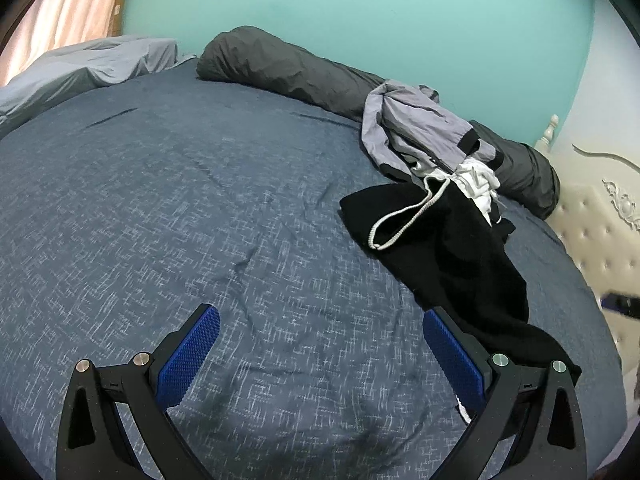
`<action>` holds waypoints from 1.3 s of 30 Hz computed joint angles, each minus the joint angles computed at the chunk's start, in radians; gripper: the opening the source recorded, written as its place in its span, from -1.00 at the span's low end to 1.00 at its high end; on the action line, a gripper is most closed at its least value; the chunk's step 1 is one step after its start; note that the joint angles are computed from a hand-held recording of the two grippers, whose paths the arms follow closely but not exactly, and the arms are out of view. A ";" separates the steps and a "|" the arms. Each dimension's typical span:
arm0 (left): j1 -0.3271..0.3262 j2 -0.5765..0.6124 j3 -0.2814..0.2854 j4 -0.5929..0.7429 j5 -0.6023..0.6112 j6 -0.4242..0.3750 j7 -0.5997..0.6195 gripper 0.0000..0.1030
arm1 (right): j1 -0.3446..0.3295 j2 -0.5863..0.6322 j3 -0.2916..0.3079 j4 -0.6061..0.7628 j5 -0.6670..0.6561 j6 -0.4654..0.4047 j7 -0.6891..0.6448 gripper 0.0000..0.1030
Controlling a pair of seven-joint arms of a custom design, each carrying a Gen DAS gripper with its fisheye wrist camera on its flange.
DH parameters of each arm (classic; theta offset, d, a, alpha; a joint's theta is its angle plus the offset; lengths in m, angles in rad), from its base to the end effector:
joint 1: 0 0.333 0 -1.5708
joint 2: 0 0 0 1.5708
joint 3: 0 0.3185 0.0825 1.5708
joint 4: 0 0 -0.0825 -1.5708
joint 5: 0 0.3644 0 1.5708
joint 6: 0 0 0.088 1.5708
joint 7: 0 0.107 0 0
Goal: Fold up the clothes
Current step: 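Lay the black hoodie flat on the bed and open the right tool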
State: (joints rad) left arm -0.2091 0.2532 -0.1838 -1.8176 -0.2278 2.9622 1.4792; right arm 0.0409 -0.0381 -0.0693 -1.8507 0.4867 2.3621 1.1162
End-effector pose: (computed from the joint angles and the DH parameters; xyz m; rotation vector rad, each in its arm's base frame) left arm 0.6164 -0.2256 0.5199 -1.7660 1.8916 -1.1822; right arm 0.5751 -0.0111 0.6033 -1.8968 1.5957 -0.3056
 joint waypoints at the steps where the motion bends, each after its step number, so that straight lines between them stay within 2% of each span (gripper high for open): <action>1: -0.011 0.006 0.012 0.008 0.020 -0.004 -0.012 1.00 | 0.003 0.024 0.003 0.029 0.005 0.001 -0.001 0.10; 5: -0.045 0.036 0.050 0.046 0.099 -0.023 -0.053 1.00 | 0.011 0.125 0.036 0.130 -0.019 -0.003 -0.002 0.10; 8: -0.041 0.058 0.046 0.072 0.114 -0.040 -0.053 1.00 | 0.021 0.204 0.064 0.189 -0.084 0.013 0.041 0.10; 13: -0.046 0.088 0.056 0.106 0.135 -0.059 -0.069 1.00 | 0.013 0.316 0.107 0.271 -0.111 0.046 0.076 0.10; 17: -0.047 0.113 0.060 0.136 0.145 -0.076 -0.081 1.00 | 0.011 0.392 0.133 0.340 -0.158 0.033 0.082 0.10; 18: -0.044 0.118 0.057 0.143 0.143 -0.080 -0.081 1.00 | 0.011 0.406 0.138 0.352 -0.169 0.029 0.080 0.08; 19: -0.042 0.124 0.055 0.151 0.140 -0.084 -0.080 1.00 | 0.009 0.414 0.144 0.357 -0.174 0.028 0.076 -0.04; 20: -0.042 0.127 0.054 0.156 0.139 -0.085 -0.081 1.00 | 0.004 0.413 0.151 0.352 -0.170 0.033 0.071 -0.52; 21: -0.045 0.131 0.055 0.160 0.140 -0.085 -0.084 1.00 | 0.000 0.407 0.156 0.342 -0.165 0.044 0.064 -0.73; 24: -0.042 0.133 0.043 0.164 0.133 -0.083 -0.071 1.00 | -0.018 0.363 0.169 0.293 -0.132 0.085 0.017 -0.83; 30: -0.012 0.129 -0.007 0.164 0.064 -0.091 -0.005 1.00 | -0.044 0.216 0.149 0.171 -0.040 0.196 -0.054 -0.85; 34: -0.013 0.117 -0.017 0.156 0.040 -0.100 0.031 1.00 | -0.044 0.103 0.099 0.110 -0.002 0.225 -0.100 -0.85; 39: -0.007 0.096 -0.046 0.140 0.000 -0.113 0.100 1.00 | -0.044 -0.006 0.017 0.062 -0.029 0.250 -0.071 -0.85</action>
State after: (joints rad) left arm -0.2160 0.3495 -0.2297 -1.6780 -0.2278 2.8492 1.5791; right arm -0.0030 -0.0437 -0.0523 -1.7888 0.4576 2.6124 1.0451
